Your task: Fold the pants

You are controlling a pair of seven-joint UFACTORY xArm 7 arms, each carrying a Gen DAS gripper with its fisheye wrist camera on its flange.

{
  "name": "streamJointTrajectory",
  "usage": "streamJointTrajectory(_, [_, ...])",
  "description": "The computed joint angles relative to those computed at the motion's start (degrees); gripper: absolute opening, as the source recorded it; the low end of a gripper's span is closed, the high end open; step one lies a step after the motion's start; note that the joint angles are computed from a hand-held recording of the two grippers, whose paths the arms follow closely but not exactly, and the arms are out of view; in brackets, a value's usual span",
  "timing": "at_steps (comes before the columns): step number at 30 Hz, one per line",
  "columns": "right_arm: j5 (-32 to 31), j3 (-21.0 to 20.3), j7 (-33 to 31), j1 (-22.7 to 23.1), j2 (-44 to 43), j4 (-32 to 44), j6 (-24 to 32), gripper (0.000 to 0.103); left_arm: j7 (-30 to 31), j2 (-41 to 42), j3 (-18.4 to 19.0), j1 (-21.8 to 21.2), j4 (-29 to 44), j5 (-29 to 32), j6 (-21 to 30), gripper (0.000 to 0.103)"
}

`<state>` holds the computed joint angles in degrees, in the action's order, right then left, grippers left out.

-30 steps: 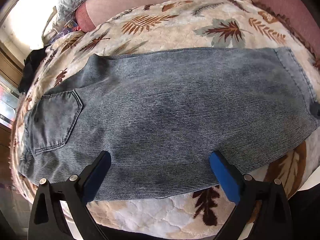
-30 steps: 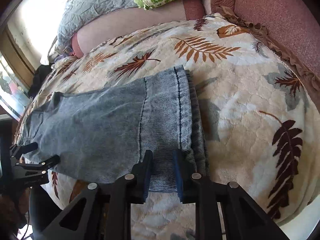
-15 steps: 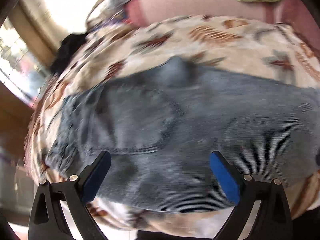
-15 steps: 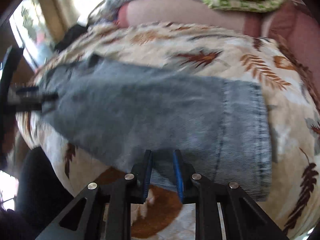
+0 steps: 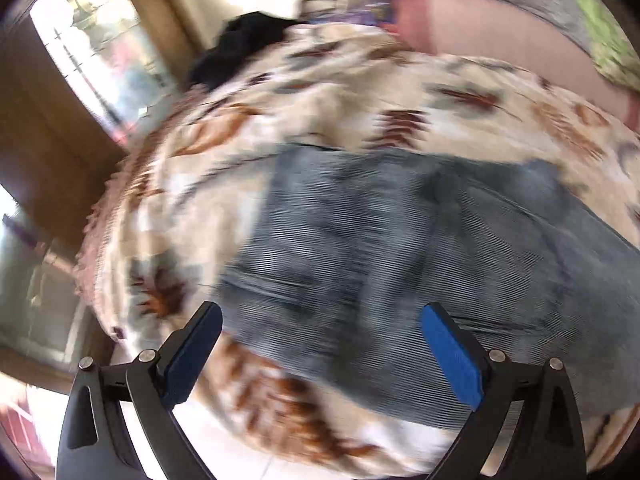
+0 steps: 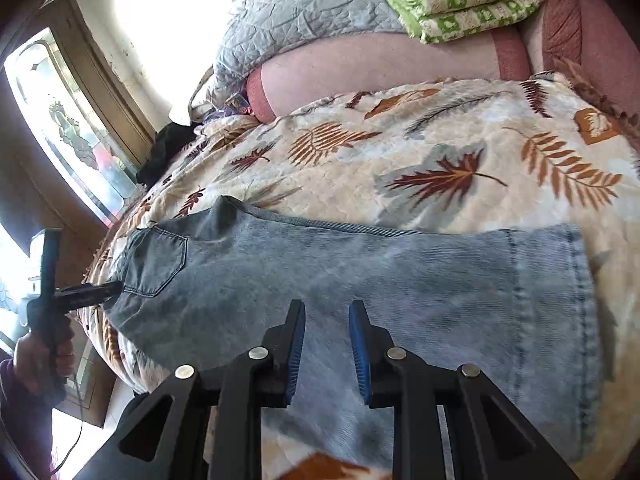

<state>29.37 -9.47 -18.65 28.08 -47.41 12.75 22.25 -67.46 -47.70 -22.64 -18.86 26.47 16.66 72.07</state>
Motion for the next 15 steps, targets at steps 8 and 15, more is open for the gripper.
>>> streamJointTrajectory(8, [4.2,2.5,-0.6,7.7,17.0,6.8,-6.4,0.025,3.0,-8.9,4.7,4.5,-8.3,1.5,2.5,0.1])
streamJointTrajectory(15, [1.9,5.1,-1.4,6.6,17.6,6.1,-4.9,0.026,3.7,-8.2,2.9,3.2,-10.7,1.9,1.3,0.101])
